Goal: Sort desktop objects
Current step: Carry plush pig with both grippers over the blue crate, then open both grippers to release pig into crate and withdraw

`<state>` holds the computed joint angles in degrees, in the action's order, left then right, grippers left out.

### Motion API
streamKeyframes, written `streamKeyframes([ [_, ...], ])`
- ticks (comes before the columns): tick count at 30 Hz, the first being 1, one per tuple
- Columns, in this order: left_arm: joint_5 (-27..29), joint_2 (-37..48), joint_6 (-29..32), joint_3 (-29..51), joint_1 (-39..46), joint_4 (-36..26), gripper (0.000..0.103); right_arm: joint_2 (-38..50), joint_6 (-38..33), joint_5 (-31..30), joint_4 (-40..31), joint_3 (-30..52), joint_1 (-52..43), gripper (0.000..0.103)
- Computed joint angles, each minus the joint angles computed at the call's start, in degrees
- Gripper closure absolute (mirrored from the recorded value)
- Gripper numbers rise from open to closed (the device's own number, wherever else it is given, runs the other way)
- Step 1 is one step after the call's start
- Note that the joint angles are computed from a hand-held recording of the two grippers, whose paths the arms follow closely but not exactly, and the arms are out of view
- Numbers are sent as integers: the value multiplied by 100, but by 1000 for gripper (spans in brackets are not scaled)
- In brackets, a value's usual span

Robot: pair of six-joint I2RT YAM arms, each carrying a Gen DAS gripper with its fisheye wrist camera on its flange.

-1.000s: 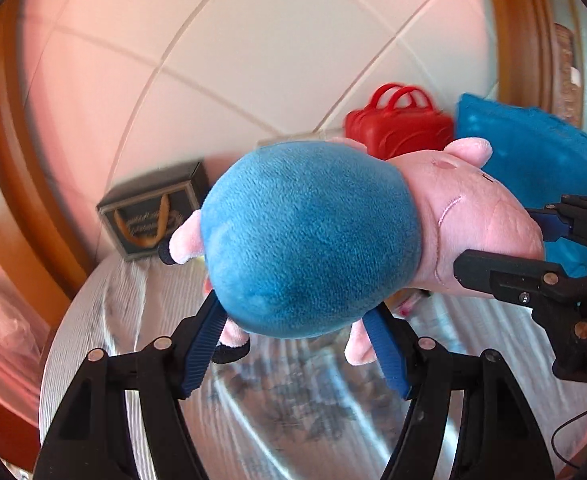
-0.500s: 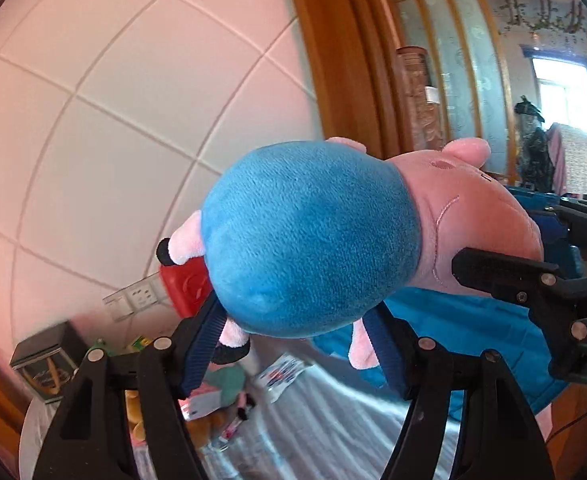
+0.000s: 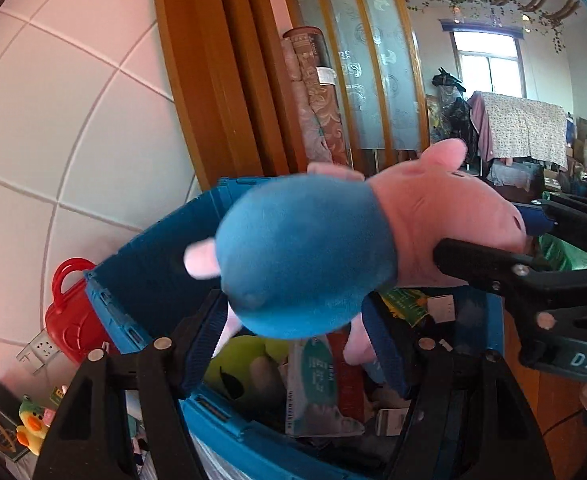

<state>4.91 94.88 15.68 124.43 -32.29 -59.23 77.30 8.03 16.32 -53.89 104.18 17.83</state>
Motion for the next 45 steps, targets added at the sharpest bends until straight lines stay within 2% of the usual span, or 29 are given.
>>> streamKeyframes([
  [3,-436,125,-8,45,-262,-12,34,-20,93,-129,-54,-200,-373,50],
  [8,-397,170,-230,76,-187,-275,34,323,72,-428,-144,-178,-798,50],
  [12,-409,88,-391,-44,-77,-238,24,440,251,-224,-195,-171,-779,43],
  [13,-396,14,-426,-133,-36,-178,22,405,289,-243,-165,-213,-781,37],
  [14,-356,-60,-456,-204,19,-154,21,333,310,-299,-97,-263,-768,25],
  [16,-324,-237,-535,-355,104,-155,11,222,269,-158,-7,-337,-706,7],
  [18,-287,-439,-605,-529,211,-64,2,119,188,164,20,-364,-490,1],
  [23,-27,-832,-780,-780,587,32,1,-115,257,808,-143,-368,100,0],
  [27,88,-1237,-786,-1089,846,128,1,-285,673,1209,-404,-364,688,0],
  [30,335,-1411,-738,-1156,1169,-37,1,-281,1013,1353,-565,-285,1163,0],
  [36,572,-1778,-636,-1439,1920,-356,1,134,1934,2102,-1361,267,2180,0],
  [45,1095,-2047,-322,-1813,3017,-680,1,855,2726,2617,-2103,933,3059,0],
])
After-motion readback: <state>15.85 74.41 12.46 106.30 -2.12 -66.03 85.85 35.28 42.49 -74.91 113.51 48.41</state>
